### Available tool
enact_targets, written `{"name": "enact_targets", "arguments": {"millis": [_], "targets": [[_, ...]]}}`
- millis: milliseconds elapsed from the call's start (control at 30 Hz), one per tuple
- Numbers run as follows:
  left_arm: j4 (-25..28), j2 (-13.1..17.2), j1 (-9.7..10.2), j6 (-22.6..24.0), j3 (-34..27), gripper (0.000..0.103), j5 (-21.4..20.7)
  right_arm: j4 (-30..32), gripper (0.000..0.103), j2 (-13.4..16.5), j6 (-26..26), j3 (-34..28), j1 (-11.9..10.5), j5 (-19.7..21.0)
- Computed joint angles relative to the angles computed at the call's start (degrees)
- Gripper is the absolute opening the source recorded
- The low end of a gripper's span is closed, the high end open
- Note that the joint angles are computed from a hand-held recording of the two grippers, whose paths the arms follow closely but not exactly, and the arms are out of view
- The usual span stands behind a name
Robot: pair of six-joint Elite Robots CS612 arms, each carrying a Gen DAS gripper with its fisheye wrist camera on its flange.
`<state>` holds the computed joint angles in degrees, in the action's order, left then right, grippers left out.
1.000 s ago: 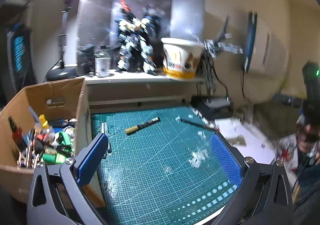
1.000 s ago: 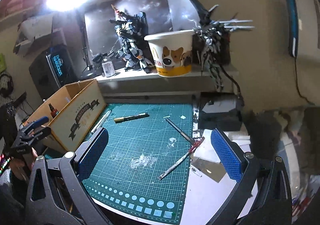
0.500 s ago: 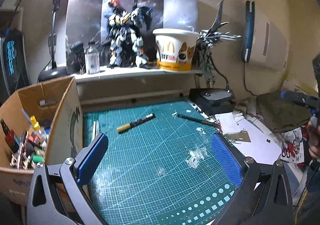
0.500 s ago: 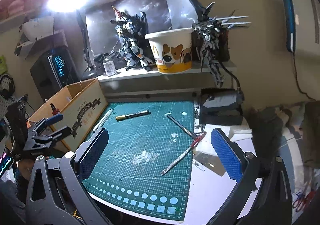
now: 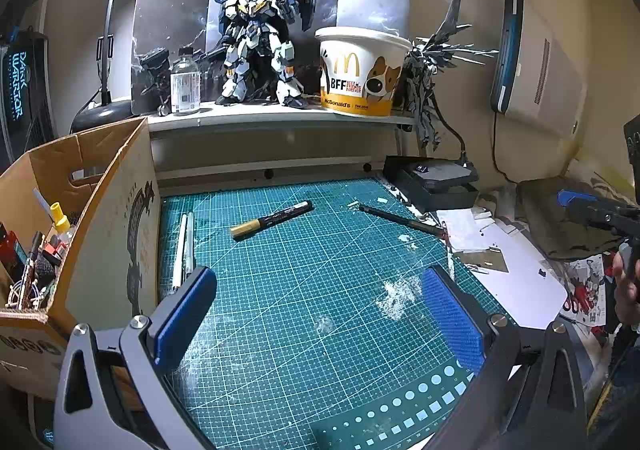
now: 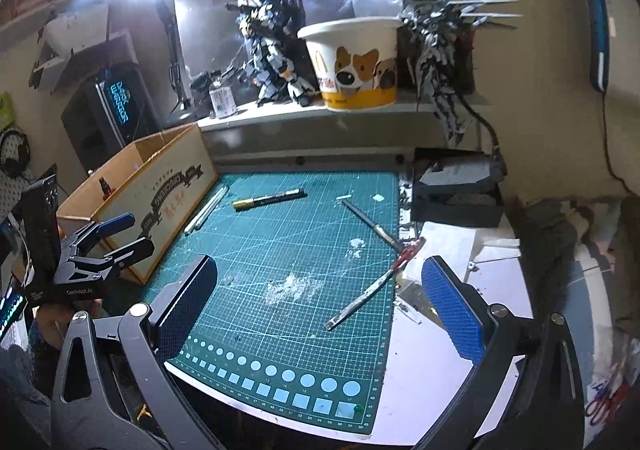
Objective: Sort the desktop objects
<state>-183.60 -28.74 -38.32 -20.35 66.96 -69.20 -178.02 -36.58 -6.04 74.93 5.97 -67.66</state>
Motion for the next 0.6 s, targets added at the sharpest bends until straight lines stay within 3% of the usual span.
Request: {"name": "enact_targets", "arguments": {"millis": [600], "targets": [[-0.02,0.43,0.36,-0.67,0.40,0.103,-0.21,5.37,0.103,1.58,-3.17,-2.89,0.63,0.77]]}}
